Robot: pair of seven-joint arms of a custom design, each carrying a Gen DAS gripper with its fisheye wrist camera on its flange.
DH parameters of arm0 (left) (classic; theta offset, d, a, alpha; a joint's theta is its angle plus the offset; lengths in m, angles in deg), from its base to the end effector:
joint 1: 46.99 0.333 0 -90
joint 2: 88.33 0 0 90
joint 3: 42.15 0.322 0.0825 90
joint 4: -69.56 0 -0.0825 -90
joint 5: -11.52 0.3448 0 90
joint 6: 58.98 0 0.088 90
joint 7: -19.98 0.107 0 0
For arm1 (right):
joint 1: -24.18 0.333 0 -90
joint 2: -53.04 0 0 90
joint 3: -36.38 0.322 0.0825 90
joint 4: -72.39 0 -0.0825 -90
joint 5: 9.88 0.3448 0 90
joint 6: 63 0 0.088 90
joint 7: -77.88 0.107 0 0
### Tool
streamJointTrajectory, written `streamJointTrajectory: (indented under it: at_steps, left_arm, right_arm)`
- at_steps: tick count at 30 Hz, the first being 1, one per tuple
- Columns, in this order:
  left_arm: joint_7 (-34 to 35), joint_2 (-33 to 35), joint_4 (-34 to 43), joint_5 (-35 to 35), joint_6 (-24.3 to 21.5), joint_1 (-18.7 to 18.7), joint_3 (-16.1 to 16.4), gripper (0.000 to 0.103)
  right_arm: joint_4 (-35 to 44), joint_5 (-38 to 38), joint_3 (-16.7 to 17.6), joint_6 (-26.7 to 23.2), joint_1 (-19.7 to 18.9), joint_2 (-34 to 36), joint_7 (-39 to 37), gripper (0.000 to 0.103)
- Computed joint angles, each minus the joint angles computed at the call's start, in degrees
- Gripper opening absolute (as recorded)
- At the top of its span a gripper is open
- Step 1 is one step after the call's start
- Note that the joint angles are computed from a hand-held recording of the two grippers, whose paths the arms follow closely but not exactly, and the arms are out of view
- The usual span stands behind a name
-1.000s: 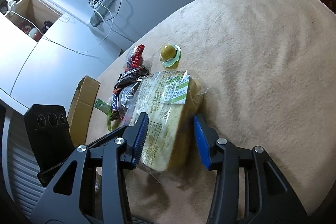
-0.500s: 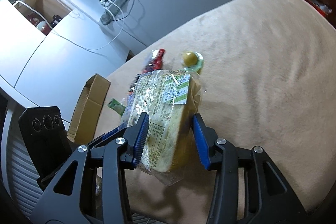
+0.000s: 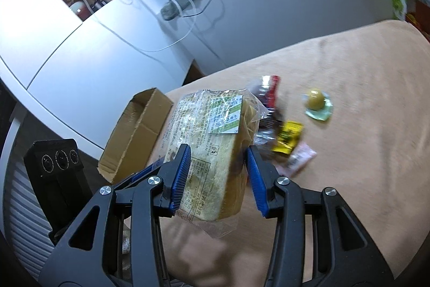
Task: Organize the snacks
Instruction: 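Lift the bread loaf with both grippers and carry it over the cardboard box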
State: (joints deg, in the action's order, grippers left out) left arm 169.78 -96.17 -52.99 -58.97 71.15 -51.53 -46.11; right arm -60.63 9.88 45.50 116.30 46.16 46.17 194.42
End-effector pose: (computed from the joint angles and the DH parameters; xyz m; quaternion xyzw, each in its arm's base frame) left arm 0.4966 -0.0997 0.5291 0.4564 -0.7388 0.4927 0.0553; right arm 0.4469 0.2390 0.5277 -0.5470 0.7078 -0.0559 0.4435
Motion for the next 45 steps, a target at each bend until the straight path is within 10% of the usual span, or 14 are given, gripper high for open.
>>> streamJointTrajectory:
  at_steps: [45]
  left_arm:
    - [-3.03,4.16,2.55,-6.72,11.48,14.43,5.58,0.034]
  right_arm:
    - [74.09,-5.56,-1.06,-31.42,12.76,48.30,-13.02,0.045]
